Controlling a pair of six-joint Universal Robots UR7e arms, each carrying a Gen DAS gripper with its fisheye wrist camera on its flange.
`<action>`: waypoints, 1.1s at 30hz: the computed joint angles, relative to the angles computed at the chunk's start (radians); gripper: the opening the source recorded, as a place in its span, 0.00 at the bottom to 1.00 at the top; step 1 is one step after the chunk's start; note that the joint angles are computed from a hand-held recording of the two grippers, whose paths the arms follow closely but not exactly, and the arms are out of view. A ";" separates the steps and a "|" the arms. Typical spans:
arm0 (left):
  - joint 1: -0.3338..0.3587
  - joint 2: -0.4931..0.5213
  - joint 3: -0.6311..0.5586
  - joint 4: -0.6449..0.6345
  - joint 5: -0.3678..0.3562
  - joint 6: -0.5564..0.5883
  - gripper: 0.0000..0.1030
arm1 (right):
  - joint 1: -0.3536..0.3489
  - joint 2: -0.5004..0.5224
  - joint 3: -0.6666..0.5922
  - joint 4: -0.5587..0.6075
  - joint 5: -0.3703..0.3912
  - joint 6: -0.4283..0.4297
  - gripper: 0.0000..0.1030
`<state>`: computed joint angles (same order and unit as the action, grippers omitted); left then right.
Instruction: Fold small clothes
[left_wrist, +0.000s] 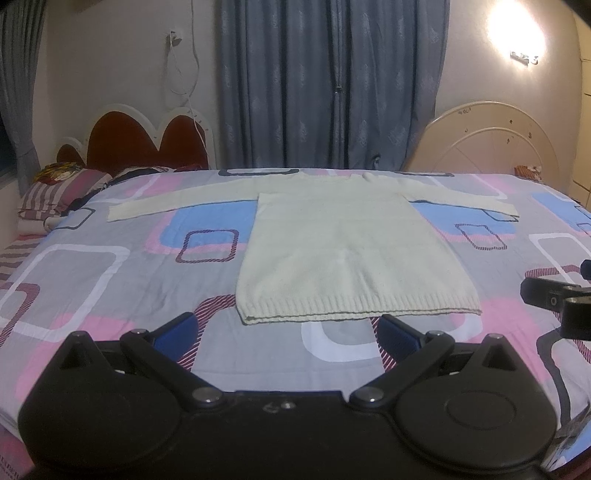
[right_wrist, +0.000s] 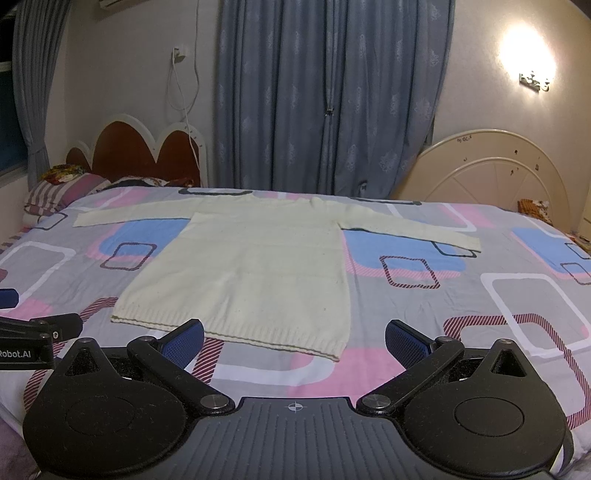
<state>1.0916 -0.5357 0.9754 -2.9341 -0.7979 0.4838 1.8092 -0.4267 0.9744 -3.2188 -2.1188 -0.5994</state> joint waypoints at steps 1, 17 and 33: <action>0.000 0.000 -0.001 0.002 -0.001 -0.001 1.00 | 0.000 0.000 0.001 -0.001 0.001 -0.001 1.00; -0.001 -0.001 -0.001 0.004 0.002 0.000 1.00 | 0.001 0.003 -0.005 0.000 0.002 -0.002 1.00; -0.001 0.002 -0.012 0.021 0.003 -0.007 1.00 | 0.002 0.009 -0.019 0.016 -0.004 0.005 1.00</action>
<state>1.0909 -0.5341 0.9630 -2.9132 -0.7945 0.4773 1.8110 -0.4182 0.9553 -3.2029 -2.1224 -0.5944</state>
